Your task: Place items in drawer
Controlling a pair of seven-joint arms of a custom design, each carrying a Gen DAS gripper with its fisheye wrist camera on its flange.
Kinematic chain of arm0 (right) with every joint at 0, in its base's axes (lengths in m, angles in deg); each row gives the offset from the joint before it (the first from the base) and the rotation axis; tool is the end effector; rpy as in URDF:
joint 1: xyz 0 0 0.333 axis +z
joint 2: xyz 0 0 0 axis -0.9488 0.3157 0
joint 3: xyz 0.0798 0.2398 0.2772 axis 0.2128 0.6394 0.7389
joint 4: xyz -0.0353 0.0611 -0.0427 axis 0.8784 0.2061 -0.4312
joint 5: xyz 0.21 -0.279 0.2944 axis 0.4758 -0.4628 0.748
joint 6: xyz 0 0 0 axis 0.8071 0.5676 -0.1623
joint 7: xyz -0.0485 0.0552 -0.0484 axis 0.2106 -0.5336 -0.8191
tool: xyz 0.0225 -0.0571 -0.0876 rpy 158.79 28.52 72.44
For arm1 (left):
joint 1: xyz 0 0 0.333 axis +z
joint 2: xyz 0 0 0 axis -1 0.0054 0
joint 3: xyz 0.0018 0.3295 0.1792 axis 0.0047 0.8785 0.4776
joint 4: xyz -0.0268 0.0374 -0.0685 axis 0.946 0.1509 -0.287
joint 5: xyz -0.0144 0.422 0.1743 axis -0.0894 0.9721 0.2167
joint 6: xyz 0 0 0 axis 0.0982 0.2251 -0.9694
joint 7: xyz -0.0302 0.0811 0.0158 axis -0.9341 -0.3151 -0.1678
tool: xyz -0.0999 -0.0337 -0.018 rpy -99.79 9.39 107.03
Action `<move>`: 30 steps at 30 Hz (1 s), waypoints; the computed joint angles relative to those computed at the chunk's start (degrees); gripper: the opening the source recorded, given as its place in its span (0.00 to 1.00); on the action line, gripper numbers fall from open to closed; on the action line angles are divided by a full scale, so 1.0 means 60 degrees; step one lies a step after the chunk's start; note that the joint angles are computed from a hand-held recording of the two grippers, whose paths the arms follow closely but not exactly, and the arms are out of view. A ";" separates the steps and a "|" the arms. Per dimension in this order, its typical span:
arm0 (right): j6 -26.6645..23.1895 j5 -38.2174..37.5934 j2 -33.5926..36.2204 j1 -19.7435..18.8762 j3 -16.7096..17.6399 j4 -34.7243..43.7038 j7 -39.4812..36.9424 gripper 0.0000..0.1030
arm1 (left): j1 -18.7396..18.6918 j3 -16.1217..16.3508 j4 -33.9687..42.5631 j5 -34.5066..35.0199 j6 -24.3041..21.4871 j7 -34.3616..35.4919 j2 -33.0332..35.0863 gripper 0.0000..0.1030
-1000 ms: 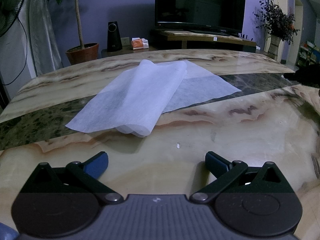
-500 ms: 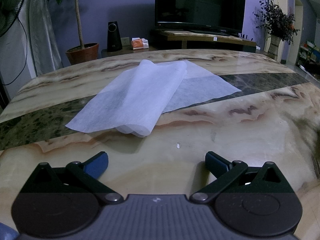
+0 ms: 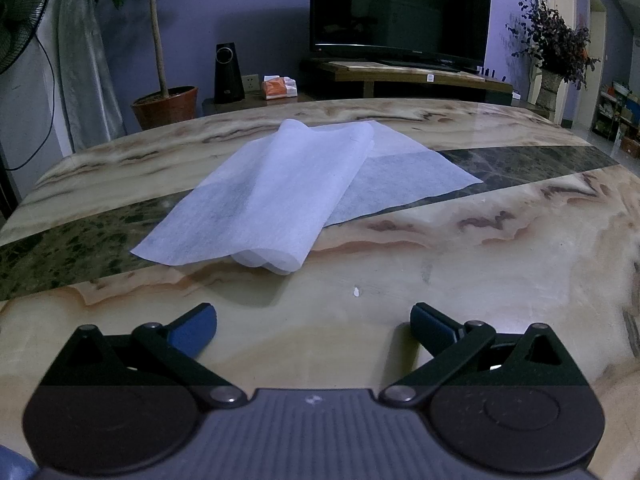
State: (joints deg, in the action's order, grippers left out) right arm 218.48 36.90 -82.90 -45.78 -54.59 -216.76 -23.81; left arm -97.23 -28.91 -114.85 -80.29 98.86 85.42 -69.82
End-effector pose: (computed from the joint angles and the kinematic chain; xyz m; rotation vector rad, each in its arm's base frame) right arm 0.4083 0.0567 0.5688 -1.7446 0.9667 -0.1171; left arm 0.5630 -0.1609 0.5352 -1.4076 2.0097 -0.9262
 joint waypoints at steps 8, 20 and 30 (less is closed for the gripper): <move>-0.1431 -0.2830 0.0008 -0.0293 0.0984 -0.0793 0.1291 0.05 | -0.0007 0.0007 0.0000 0.0004 0.0000 -0.0004 0.0000 1.00; -0.0543 -0.6839 0.1466 -0.0619 0.1801 -0.0995 0.3751 0.05 | -0.0008 0.0009 0.0000 0.0005 0.0000 -0.0004 0.0000 1.00; -0.0445 -0.7870 0.1889 -0.0626 0.1542 -0.1005 0.4536 0.05 | -0.0008 0.0009 0.0000 0.0005 0.0000 -0.0004 0.0000 1.00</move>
